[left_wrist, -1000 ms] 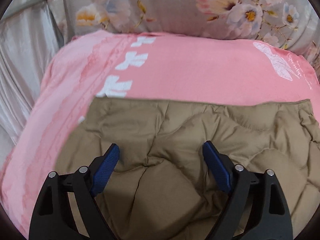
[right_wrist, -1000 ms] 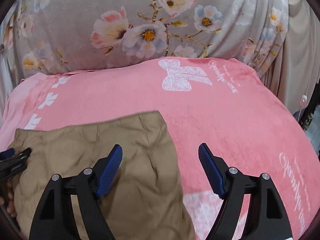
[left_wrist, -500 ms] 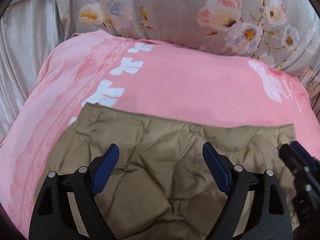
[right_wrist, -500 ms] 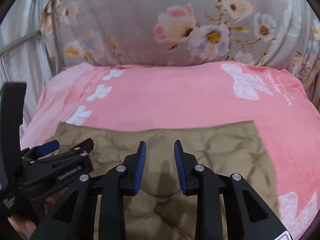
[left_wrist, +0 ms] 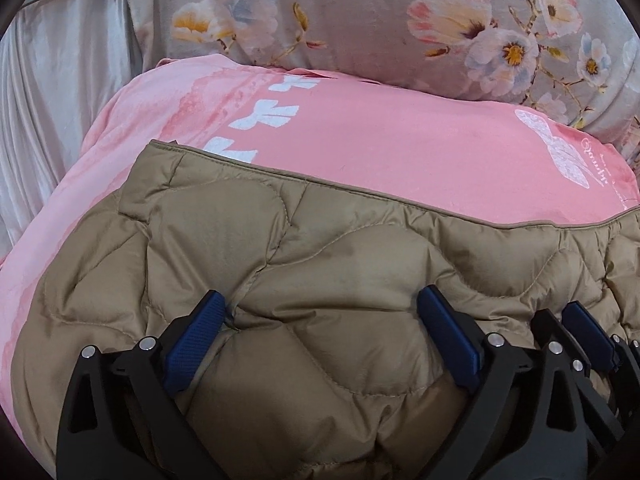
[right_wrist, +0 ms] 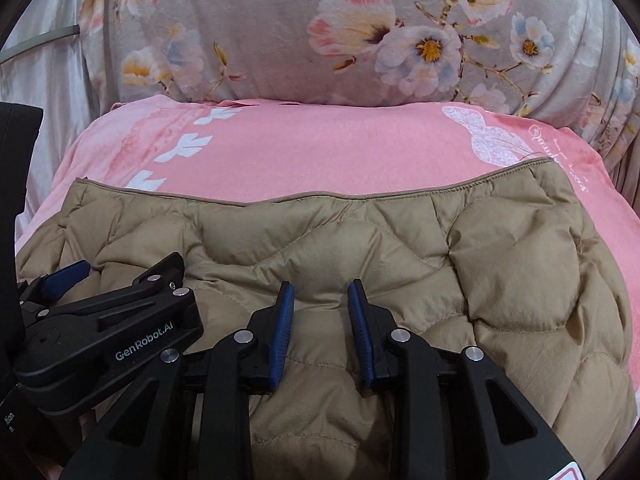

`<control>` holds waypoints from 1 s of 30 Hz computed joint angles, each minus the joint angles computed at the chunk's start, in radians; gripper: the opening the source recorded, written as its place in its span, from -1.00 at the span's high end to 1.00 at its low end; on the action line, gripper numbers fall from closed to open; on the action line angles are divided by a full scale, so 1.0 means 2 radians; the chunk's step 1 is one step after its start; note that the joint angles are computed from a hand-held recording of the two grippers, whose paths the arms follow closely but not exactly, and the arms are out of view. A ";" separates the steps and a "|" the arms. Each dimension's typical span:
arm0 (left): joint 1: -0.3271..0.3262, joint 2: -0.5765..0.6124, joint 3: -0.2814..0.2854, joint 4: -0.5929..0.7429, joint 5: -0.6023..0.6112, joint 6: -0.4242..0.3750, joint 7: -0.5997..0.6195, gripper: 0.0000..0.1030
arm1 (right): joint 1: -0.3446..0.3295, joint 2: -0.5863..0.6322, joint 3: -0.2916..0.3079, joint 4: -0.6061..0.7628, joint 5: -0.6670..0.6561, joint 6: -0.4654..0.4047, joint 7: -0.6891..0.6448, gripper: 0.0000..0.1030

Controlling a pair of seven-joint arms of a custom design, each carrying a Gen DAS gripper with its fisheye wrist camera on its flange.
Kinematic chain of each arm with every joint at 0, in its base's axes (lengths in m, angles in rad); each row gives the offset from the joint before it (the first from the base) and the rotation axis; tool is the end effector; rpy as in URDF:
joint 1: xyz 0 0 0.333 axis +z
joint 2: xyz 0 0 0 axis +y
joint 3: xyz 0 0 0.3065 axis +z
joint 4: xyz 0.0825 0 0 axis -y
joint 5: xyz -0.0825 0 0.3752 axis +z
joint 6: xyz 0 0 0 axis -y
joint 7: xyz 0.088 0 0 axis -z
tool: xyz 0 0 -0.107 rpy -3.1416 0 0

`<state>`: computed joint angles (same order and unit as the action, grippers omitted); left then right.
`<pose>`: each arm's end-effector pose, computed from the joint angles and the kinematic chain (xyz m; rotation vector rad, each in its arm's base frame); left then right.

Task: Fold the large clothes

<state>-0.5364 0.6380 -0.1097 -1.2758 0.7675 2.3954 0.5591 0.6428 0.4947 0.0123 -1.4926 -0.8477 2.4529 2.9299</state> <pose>0.6218 -0.4335 0.4312 -1.7316 1.8071 -0.6401 0.5730 0.4381 0.4312 -1.6043 1.8851 -0.7272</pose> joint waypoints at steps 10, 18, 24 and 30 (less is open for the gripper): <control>-0.001 0.004 0.001 0.003 -0.001 -0.003 -0.003 -0.88 | -0.002 0.004 0.000 0.003 0.008 0.002 -0.002 0.46; -0.001 0.004 0.001 0.003 0.000 -0.003 -0.002 -0.88 | -0.002 0.003 0.000 0.003 0.009 0.003 -0.004 0.46; -0.003 0.004 0.002 0.004 0.002 -0.006 -0.005 -0.89 | -0.002 0.005 0.000 0.005 0.011 0.002 -0.005 0.46; -0.002 0.005 0.002 0.006 0.002 -0.007 -0.004 -0.89 | -0.002 0.006 0.000 0.007 0.012 0.001 -0.007 0.46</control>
<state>-0.5413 0.6475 -0.1059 -1.2647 0.7713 2.3812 0.5505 0.6384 0.5067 0.0117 -1.4777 -0.8231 2.4554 2.9152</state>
